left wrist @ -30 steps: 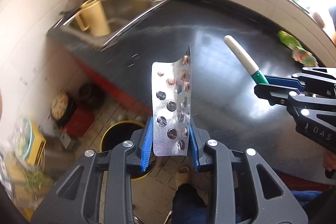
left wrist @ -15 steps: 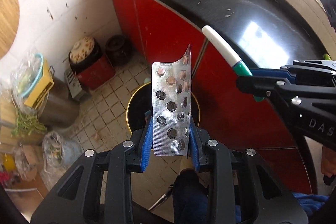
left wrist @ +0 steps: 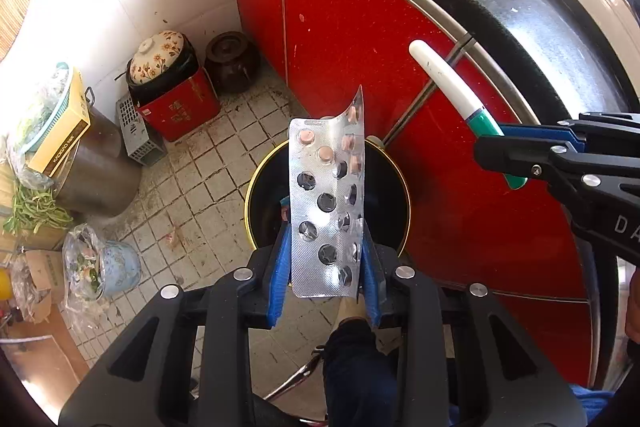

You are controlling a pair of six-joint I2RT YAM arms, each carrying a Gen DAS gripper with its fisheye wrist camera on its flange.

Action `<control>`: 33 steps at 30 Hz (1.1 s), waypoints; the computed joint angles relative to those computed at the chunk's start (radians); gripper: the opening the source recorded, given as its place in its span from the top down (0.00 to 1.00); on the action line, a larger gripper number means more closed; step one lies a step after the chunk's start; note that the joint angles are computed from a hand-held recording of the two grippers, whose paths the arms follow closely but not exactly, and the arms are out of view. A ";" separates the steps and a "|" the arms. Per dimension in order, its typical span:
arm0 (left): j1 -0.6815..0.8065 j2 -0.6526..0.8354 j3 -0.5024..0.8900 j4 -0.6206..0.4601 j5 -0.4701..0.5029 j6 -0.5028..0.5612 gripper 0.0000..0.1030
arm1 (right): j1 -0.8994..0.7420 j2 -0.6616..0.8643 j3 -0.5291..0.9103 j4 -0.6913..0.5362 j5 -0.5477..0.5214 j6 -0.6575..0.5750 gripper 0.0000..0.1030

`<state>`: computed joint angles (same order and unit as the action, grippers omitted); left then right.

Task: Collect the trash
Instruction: 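Carry blister pack and marker over the bin and open both tools, then swing both tools back over the countertop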

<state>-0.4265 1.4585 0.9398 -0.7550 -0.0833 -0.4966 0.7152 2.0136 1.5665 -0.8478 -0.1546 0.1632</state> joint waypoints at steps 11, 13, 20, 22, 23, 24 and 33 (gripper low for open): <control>0.051 0.020 -0.029 0.077 0.064 0.053 0.49 | -0.007 0.033 0.035 -0.007 0.011 -0.001 0.57; 0.046 0.030 -0.026 0.077 0.051 0.058 0.38 | -0.013 0.002 0.000 0.023 0.021 0.007 0.42; 0.001 0.028 0.013 0.031 0.029 0.056 0.18 | -0.091 -0.214 -0.162 0.029 0.024 0.005 0.28; -0.055 0.017 0.055 -0.002 -0.011 0.051 0.13 | -0.144 -0.343 -0.245 0.020 0.044 0.001 0.23; -0.082 0.016 0.072 -0.010 -0.029 0.050 0.11 | -0.171 -0.390 -0.273 0.013 0.047 -0.003 0.21; -0.118 0.019 0.101 -0.026 -0.054 0.053 0.11 | -0.207 -0.461 -0.307 -0.006 0.058 0.000 0.21; -0.462 0.300 0.610 -0.098 -0.085 0.164 0.10 | -0.732 -0.994 -0.421 -0.268 0.157 -0.110 0.16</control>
